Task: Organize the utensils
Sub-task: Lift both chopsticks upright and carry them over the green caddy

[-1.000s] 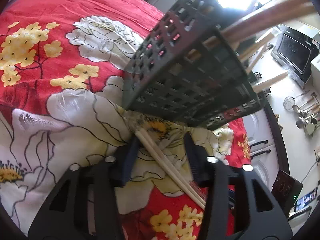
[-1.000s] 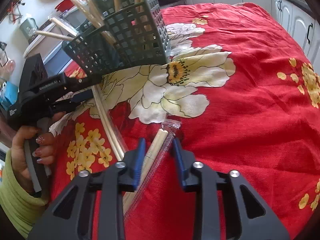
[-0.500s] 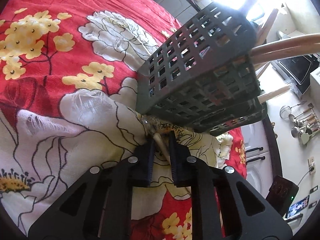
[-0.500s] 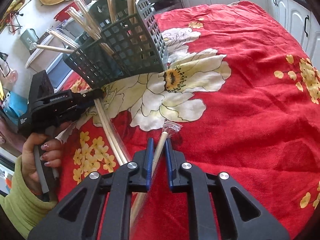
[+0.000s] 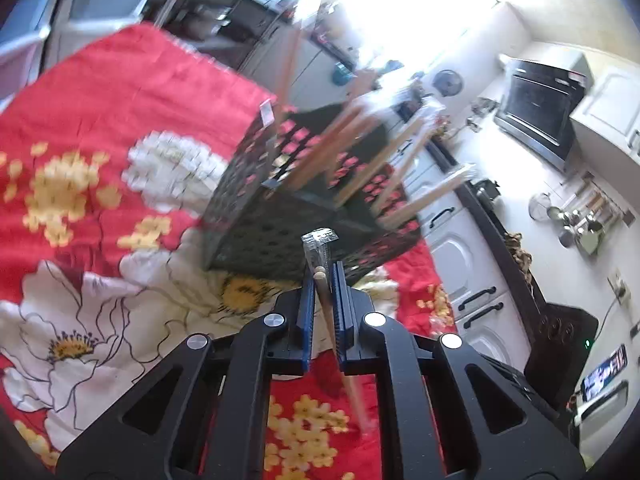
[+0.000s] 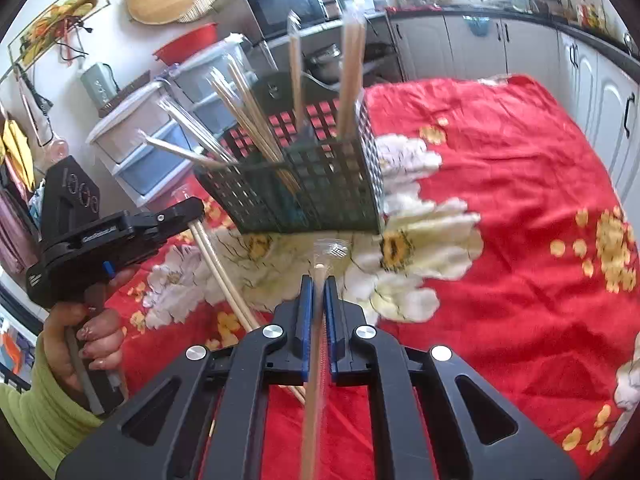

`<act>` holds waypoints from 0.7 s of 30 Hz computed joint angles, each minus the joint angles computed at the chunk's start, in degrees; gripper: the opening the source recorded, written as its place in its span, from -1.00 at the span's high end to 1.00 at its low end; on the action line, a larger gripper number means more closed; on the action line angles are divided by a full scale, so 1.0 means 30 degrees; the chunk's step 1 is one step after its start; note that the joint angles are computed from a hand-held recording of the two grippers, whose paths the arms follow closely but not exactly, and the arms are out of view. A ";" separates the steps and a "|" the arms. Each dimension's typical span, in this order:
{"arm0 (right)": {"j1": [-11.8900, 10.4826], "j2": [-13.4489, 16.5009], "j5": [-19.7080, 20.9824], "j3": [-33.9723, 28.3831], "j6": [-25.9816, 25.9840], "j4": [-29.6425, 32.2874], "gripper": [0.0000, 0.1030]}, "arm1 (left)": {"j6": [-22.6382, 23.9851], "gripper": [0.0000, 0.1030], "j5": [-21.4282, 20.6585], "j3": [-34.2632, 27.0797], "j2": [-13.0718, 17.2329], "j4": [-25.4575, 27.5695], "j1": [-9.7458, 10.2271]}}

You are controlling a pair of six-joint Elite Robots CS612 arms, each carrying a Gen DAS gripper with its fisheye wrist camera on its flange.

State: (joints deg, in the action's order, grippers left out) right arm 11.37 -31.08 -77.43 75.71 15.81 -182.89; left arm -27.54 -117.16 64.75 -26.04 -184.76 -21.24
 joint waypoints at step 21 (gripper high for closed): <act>0.0230 -0.0697 -0.0721 -0.0166 -0.1211 -0.3378 0.89 | 0.1985 0.94 0.0238 0.1035 -0.1411 -0.2309 -0.0515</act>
State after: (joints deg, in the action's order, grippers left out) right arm 12.06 -33.17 -79.59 75.21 12.17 -193.02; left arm -21.58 -116.45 67.85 -30.27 -191.69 -22.79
